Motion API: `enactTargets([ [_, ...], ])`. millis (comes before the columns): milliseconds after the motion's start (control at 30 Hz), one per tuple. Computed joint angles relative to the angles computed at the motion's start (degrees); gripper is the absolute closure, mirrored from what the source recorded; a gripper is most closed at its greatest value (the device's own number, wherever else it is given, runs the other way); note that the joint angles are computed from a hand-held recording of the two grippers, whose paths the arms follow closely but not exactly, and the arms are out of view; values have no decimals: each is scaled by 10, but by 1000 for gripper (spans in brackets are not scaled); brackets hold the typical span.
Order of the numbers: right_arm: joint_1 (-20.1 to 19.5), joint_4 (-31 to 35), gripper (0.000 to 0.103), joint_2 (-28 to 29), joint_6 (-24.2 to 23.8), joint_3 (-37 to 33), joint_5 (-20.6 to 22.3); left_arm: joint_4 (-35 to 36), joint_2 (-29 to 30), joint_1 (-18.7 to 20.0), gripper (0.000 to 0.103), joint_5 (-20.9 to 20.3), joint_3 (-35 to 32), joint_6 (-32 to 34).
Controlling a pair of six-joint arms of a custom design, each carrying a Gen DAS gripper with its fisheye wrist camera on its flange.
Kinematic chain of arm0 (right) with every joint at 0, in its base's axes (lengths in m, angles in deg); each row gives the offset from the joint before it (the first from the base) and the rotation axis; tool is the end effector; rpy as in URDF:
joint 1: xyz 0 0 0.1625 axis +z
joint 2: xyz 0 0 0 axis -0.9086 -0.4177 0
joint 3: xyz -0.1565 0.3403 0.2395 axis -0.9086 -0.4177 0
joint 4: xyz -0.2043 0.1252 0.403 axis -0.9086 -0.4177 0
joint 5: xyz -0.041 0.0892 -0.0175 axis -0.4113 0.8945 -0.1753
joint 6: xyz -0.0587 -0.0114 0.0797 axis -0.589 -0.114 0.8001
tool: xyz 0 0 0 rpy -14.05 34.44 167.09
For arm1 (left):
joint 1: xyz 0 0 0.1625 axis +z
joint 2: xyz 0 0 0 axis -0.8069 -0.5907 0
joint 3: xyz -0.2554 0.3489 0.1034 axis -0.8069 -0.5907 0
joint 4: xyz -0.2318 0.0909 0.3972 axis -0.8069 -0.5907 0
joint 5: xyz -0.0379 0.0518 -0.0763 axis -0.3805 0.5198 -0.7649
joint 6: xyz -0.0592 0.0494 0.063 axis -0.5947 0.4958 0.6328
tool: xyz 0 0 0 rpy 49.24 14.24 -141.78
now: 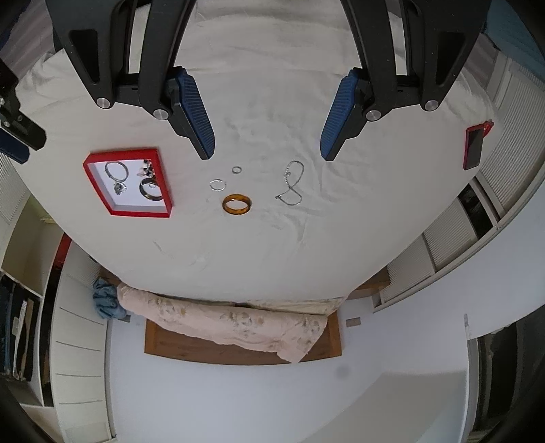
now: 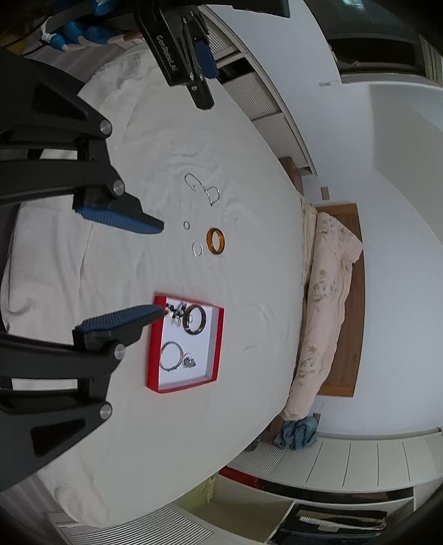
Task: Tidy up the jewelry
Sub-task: 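Withdraw both tools from the red box back toward the remaining jewelry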
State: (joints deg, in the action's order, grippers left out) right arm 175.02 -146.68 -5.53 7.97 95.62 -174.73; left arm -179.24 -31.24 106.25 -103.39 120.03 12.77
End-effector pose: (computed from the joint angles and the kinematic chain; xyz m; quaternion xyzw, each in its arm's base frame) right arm 0.3760 -0.8037 0.2504 0.2679 -0.8516 0.3613 0.2693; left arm -0.3219 -0.7867 0.3072 0.0976 0.8038 -0.4284 0.4011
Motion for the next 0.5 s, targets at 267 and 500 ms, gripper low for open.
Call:
enactTargets([
  [267,-9,-8,61,7,4,-10,2,32,7,9,36,9,-12,-27],
  [500,-12,-1,56,21,5,-28,-6,56,7,22,34,5,-15,-51],
])
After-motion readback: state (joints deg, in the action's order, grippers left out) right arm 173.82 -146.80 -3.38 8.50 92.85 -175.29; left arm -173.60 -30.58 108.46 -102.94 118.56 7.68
